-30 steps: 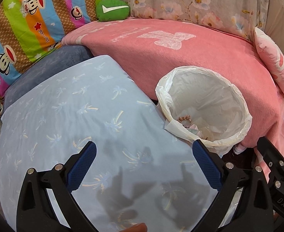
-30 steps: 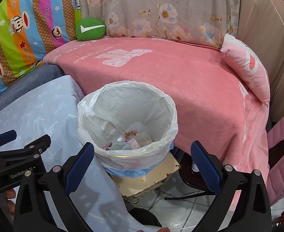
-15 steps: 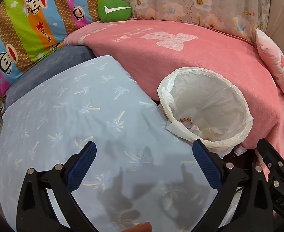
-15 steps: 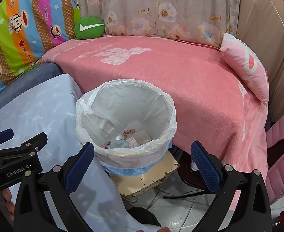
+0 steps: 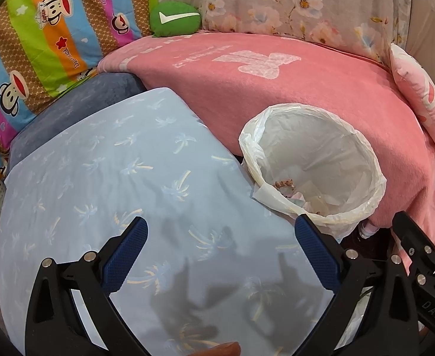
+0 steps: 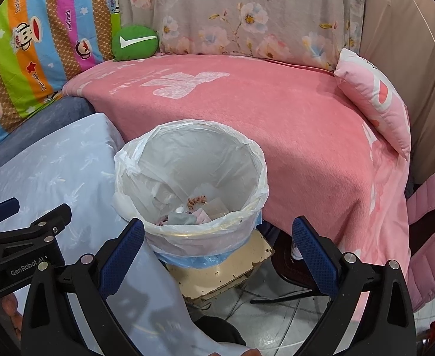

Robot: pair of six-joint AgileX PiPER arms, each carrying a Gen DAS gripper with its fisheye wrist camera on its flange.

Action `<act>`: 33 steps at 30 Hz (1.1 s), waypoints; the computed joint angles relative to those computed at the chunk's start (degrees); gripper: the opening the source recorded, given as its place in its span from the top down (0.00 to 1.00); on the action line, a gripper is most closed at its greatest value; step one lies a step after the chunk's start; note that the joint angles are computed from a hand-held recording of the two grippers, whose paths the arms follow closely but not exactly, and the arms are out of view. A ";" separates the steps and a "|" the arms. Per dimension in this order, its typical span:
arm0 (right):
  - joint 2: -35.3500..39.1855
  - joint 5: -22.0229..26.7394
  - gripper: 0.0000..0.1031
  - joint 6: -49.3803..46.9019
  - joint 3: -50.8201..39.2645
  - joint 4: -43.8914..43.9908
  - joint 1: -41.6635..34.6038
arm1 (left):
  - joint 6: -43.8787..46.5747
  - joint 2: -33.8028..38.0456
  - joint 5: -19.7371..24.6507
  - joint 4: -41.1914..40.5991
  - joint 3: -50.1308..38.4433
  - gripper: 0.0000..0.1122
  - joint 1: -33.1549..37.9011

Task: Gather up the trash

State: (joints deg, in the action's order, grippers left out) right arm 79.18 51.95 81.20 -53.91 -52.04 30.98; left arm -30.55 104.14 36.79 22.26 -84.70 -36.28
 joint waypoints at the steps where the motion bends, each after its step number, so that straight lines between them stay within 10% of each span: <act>1: -0.09 0.05 0.06 0.18 0.12 -0.08 0.12 | 0.01 -0.06 -0.10 -0.09 0.07 0.15 0.06; 33: -1.35 1.53 0.06 1.35 1.03 -0.41 1.14 | -4.53 -1.35 -0.50 3.34 1.63 0.15 -0.84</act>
State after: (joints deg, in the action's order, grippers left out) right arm 77.83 53.47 82.55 -52.87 -52.45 32.12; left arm -35.07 102.80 36.29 25.60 -83.07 -37.12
